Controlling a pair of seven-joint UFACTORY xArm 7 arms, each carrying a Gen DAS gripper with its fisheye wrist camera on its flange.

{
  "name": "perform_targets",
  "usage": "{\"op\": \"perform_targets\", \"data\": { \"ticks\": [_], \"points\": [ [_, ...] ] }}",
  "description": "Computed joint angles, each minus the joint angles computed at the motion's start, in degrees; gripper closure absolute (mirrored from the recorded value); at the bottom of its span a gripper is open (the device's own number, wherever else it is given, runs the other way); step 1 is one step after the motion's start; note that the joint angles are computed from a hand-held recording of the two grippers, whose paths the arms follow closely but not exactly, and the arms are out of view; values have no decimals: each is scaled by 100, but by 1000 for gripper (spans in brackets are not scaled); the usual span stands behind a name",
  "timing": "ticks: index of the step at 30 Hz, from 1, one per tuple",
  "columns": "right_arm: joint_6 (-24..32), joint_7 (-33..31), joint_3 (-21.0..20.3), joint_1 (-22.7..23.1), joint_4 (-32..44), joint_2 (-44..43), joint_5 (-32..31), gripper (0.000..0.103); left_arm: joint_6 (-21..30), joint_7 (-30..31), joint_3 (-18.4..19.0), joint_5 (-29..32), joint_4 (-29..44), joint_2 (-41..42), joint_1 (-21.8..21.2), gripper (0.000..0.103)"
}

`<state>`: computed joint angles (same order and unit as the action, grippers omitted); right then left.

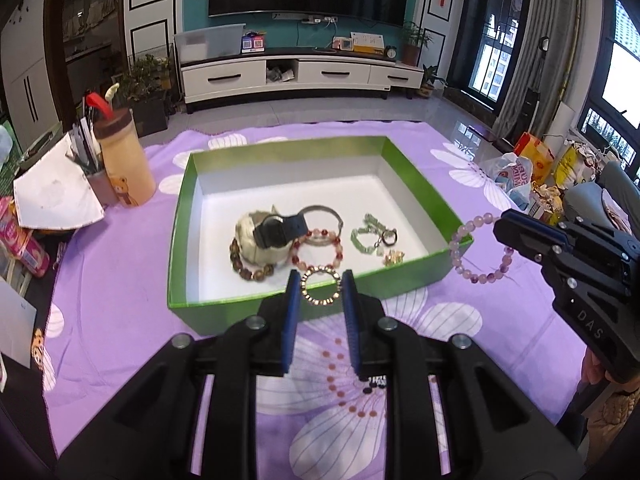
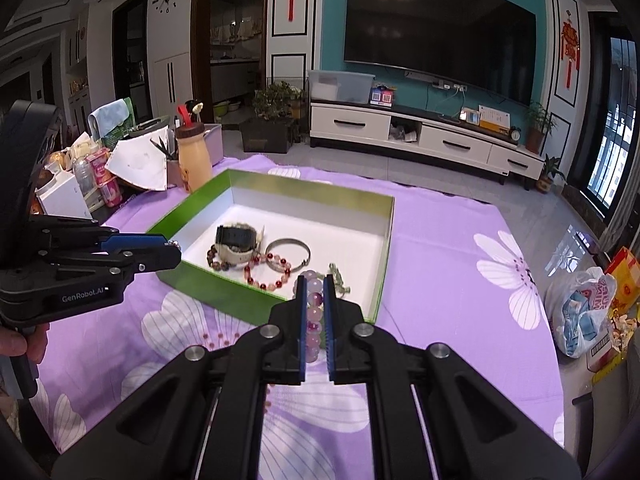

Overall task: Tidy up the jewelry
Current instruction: 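Grasp the pendant ring with the left tool while the right tool grasps the pink bead bracelet, then lower pendant ring and pink bracelet into the green box and open both tools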

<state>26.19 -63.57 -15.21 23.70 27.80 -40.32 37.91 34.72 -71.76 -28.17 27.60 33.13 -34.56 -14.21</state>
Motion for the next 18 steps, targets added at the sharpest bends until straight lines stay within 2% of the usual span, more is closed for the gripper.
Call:
{"op": "perform_targets", "data": {
  "ticks": [18],
  "points": [
    [-229,-219,183,376,747,935,772,96,-197,175,253,372,366,371,451,83]
  ]
}}
